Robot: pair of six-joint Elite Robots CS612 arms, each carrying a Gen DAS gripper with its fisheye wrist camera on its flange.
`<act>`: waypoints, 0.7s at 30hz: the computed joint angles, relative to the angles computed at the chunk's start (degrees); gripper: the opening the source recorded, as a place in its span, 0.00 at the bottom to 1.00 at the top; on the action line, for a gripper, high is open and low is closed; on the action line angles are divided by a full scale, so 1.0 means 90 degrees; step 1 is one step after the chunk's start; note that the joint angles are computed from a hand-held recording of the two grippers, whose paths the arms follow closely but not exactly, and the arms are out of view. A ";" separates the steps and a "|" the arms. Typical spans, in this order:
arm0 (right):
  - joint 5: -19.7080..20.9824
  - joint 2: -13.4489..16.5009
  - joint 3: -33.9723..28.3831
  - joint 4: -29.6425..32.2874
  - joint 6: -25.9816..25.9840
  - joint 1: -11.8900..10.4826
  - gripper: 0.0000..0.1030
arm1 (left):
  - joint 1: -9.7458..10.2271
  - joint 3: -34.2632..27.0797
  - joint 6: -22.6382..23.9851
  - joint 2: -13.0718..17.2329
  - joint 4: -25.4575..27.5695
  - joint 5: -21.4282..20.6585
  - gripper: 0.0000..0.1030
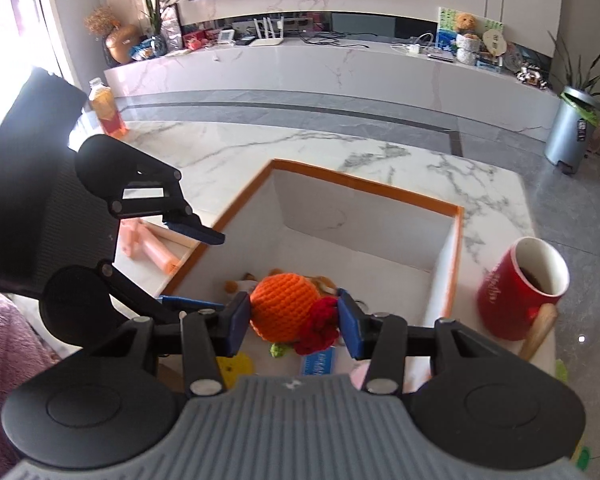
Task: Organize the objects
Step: 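Lower the raccoon into the box and open both grippers to release it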
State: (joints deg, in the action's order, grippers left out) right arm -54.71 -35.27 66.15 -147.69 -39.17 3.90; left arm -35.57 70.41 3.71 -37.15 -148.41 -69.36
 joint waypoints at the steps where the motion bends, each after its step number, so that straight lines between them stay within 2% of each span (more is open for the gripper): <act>1: 0.0055 0.0010 -0.0020 0.0062 -0.0013 0.0015 0.48 | 0.0008 0.0037 -0.0119 -0.0023 -0.0066 -0.0023 0.59; 8: 0.0323 0.0103 -0.0196 0.0599 -0.0046 0.0181 0.48 | 0.0055 0.0439 -0.0735 -0.0290 -0.0433 -0.0082 0.59; 17: -0.0161 0.0287 -0.0396 0.1081 0.0035 0.0387 0.49 | 0.0040 0.0724 -0.0928 -0.0437 -0.0589 -0.0127 0.59; 21: -0.0323 0.0347 -0.0470 0.1273 -0.0016 0.0429 0.49 | 0.0039 0.0862 -0.1247 -0.0493 -0.0766 -0.0166 0.59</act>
State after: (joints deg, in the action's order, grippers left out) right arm -57.61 -32.15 61.92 -136.23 -39.31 7.76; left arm -35.22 78.17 -7.52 -41.59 -155.30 -70.86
